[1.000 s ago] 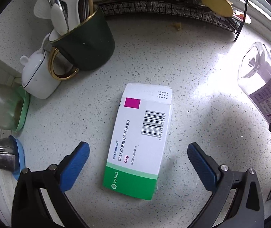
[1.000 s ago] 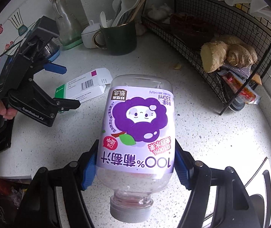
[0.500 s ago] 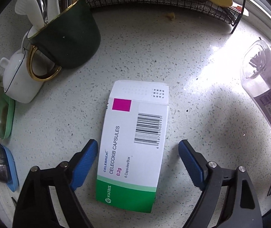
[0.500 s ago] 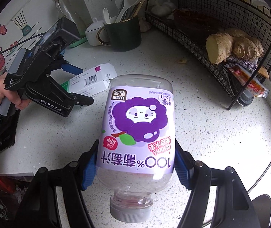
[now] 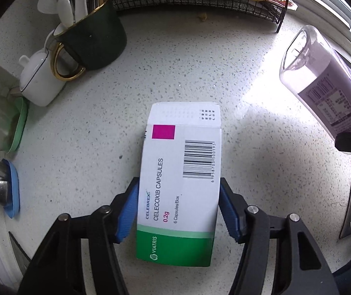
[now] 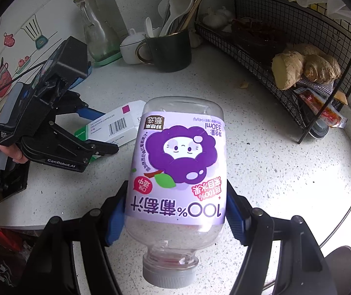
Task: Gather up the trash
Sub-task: 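Carry the medicine box and bottle down over the red bucket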
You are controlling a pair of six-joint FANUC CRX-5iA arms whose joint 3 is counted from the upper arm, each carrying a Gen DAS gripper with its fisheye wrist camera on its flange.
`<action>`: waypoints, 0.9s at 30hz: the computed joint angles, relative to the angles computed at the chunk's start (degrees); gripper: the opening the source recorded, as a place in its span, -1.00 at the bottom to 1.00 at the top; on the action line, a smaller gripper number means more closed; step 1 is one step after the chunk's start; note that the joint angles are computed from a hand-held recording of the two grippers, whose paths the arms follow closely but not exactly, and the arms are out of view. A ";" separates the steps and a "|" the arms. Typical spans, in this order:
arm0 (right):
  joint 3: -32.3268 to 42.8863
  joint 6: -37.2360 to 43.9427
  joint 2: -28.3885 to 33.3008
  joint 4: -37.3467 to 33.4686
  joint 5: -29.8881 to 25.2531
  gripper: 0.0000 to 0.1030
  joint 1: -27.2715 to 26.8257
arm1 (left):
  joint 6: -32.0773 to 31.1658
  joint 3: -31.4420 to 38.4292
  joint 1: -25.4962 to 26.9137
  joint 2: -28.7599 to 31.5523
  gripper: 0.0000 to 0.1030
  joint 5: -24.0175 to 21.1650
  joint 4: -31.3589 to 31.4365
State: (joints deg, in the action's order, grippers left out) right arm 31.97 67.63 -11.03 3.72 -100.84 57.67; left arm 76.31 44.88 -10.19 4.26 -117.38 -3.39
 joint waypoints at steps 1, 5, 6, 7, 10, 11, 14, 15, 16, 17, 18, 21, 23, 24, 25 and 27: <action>0.12 -0.30 -0.09 0.23 -0.22 0.31 0.65 | 0.38 -0.47 -0.02 -0.97 0.14 -0.24 -0.29; 0.86 -1.36 -0.28 1.37 -1.06 0.31 4.00 | 1.92 -1.96 0.42 -5.07 0.14 -1.38 -1.40; 1.06 -1.66 -0.26 1.94 -1.27 0.31 5.20 | 1.88 -2.02 1.15 -6.20 0.14 -2.04 -1.35; 1.32 -1.90 -0.24 2.57 -1.53 0.31 6.42 | 2.27 -2.09 1.35 -7.17 0.14 -2.42 -1.58; 2.18 -2.84 -0.15 4.52 -2.12 0.31 10.50 | 3.29 -1.30 2.32 -9.25 0.14 -3.53 -1.77; 2.63 -3.34 -0.04 5.20 -2.41 0.31 11.98 | 3.20 -0.65 3.38 -9.99 0.14 -4.00 -1.19; 3.87 -5.08 0.42 8.12 -3.22 0.31 17.04 | 5.24 2.42 2.61 -11.70 0.13 -6.37 -2.02; 4.21 -5.75 0.47 9.01 -3.40 0.31 18.78 | 5.42 3.58 2.71 -11.96 0.13 -7.13 -2.39; 4.62 -6.39 0.57 9.94 -3.51 0.31 20.53 | 4.62 4.70 4.62 -12.95 0.13 -8.47 -1.67; 5.00 -6.96 0.72 11.07 -3.68 0.31 22.39 | 5.10 5.14 5.01 -13.75 0.14 -9.22 -1.54; 5.35 -7.54 0.90 12.49 -3.94 0.31 24.56 | 6.20 6.18 4.13 -13.94 0.13 -10.06 -2.16; 5.83 -9.49 1.09 16.11 -4.41 0.31 30.92 | 6.58 7.85 4.40 -16.01 0.14 -12.22 -3.13; 5.53 -11.14 0.97 18.67 -5.00 0.31 35.41 | 8.34 7.71 4.27 -17.43 0.14 -12.00 -2.79; 5.62 -11.91 1.14 19.81 -5.30 0.31 37.46 | 8.79 7.96 4.74 -18.19 0.13 -12.59 -2.66; 5.75 -12.75 1.33 20.77 -5.51 0.31 39.38 | 9.06 8.53 4.23 -18.68 0.13 -13.30 -3.59; 5.63 -14.12 1.58 22.53 -5.44 0.31 42.58 | 10.74 9.89 1.12 -19.41 0.13 -15.02 -6.59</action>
State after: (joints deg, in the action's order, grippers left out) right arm 37.60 53.50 -9.45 26.25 -106.27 100.25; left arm 87.05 54.77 -9.07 -15.16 -132.40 -9.98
